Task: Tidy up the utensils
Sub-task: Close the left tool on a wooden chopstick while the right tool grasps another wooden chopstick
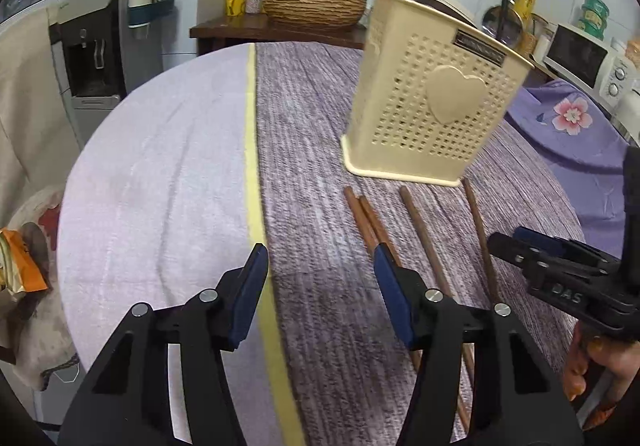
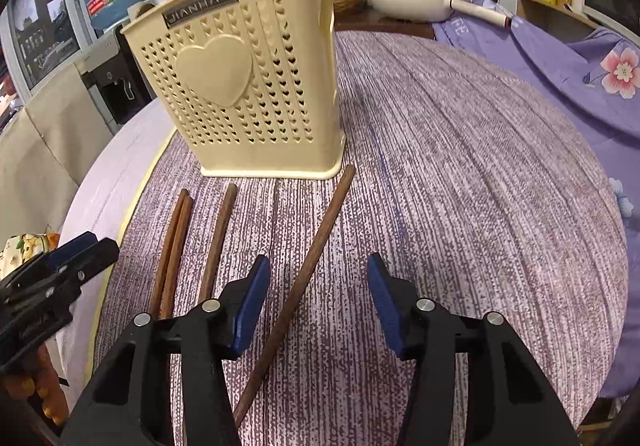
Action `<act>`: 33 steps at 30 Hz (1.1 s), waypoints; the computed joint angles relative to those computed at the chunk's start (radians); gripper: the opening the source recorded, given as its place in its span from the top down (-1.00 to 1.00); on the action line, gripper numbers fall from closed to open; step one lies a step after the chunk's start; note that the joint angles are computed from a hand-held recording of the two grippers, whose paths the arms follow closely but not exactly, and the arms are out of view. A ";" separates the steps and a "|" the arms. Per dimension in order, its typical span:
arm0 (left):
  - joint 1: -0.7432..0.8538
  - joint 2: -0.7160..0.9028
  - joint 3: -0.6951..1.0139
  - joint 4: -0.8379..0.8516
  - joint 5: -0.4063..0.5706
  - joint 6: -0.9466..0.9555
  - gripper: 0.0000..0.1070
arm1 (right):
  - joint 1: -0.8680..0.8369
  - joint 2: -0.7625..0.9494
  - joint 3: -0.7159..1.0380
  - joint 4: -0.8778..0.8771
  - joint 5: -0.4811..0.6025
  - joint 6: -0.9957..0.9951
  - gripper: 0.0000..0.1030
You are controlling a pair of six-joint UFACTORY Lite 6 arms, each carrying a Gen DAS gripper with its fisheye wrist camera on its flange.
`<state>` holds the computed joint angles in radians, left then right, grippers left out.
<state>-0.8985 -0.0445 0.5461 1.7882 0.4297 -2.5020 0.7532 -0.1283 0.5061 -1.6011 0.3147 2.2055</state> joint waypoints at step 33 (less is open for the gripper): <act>-0.040 0.294 0.252 -0.327 0.077 0.366 -0.02 | 0.030 0.157 0.127 0.203 0.110 -0.179 0.16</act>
